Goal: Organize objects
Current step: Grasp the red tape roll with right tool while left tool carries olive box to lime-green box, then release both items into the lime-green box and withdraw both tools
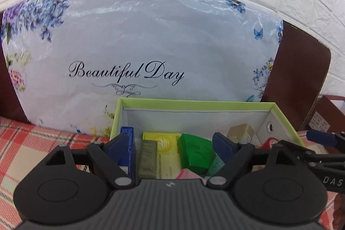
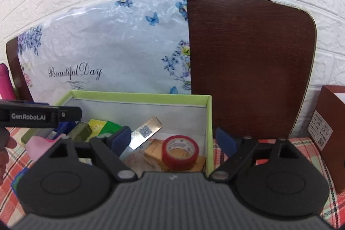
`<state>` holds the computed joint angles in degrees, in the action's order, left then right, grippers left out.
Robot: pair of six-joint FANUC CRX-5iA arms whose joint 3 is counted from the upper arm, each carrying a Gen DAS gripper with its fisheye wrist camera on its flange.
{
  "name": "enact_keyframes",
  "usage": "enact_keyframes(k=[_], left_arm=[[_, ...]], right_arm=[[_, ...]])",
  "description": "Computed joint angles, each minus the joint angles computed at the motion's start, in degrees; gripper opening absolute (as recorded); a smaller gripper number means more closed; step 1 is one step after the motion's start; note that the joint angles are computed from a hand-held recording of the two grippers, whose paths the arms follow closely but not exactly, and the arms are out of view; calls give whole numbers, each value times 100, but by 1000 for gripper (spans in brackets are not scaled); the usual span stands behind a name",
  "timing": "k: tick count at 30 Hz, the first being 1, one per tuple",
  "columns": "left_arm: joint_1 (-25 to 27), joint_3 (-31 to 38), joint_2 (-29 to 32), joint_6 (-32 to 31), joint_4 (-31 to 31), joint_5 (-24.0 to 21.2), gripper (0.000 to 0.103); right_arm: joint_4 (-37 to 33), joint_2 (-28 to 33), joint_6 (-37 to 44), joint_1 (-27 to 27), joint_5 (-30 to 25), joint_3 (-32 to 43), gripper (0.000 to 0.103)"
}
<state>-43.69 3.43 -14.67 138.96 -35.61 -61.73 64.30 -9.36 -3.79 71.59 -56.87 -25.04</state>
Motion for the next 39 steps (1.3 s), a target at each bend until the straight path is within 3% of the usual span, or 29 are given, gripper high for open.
enact_keyframes(k=[3,5,8,15,18,22,26,32,39], left_arm=[[-320,71,-91,145,-300,-224,88],[-674,222,-98,240,-609,-577,88],[-1261,482,-98,421,-913,-1283,88],[-3169,622,-102,1249,-2068,-2737,88],[-3725,536,-76,1675,-2215,-3144,88],[-4171,436,-9,1978,-2190,-3451,88],[-4303,373,54,2137,-2044,-3551,88],[-4593,205,18,2585,-2020,-3736,88],[-4650,-159,-178,2976,-1826,-3641,88]], right_arm=[[32,-145,-201,153,-170,-39,95],[180,-300,-452,337,-331,-130,102],[316,-523,-733,711,-667,-235,103],[245,-888,-1234,2139,-1957,-399,103],[181,-888,-1543,2831,-2604,-464,103],[-14,-803,-1944,3628,-3288,-520,103],[-187,-824,-2458,4117,-3488,-619,103],[-443,-736,-2723,4429,-3627,-613,103],[-589,-699,-2886,4427,-3380,-736,103]])
